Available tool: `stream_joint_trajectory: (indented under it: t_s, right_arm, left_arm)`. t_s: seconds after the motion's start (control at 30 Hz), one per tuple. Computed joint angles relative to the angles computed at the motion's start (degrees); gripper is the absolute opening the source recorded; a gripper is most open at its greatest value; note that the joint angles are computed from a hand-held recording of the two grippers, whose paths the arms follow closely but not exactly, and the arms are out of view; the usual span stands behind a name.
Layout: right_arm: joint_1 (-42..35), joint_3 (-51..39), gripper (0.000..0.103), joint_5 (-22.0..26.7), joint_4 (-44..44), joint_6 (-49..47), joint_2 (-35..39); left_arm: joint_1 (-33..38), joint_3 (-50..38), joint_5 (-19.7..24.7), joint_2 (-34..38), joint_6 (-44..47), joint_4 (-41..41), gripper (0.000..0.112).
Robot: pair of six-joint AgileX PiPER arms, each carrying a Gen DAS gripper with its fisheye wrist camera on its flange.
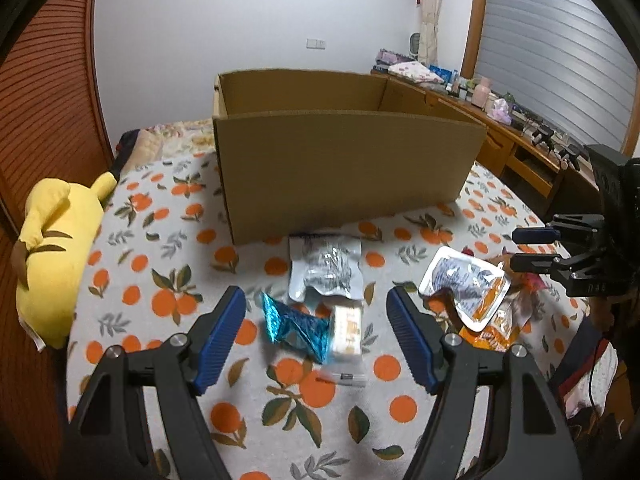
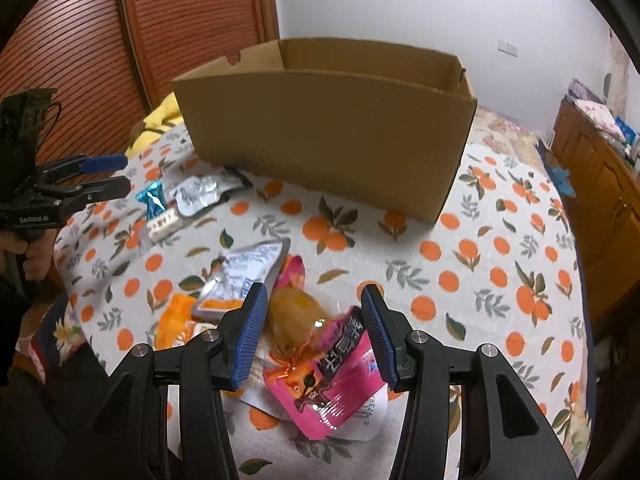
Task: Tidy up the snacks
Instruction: 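Move both tools back from the box toward the snacks on the tablecloth, then close the left tool on the white bar while the right tool grasps the pink-wrapped candy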
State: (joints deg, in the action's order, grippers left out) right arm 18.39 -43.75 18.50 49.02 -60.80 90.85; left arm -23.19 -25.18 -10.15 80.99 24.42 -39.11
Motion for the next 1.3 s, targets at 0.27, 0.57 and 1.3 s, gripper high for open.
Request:
stream_joint_trajectory:
  t_s: [0.27,0.57,1.3]
  right_arm:
    - [1.1,-1.67,0.05,0.86,-4.66,2.81,2.41]
    - [1.96,-5.47,0.049,3.31,-14.58,9.77,4.81]
    - [1.17,-6.56,0.06,4.87,-12.43,5.48,6.23]
  left_arm:
    - [-1.9,-1.24,-0.48,2.79,-9.17,8.81,0.055]
    - [-4.11,-4.45,0.48,8.01,0.17,0.22,0.045]
    - [-3.04,-5.95,-0.8,13.96,-4.96,5.92,0.018]
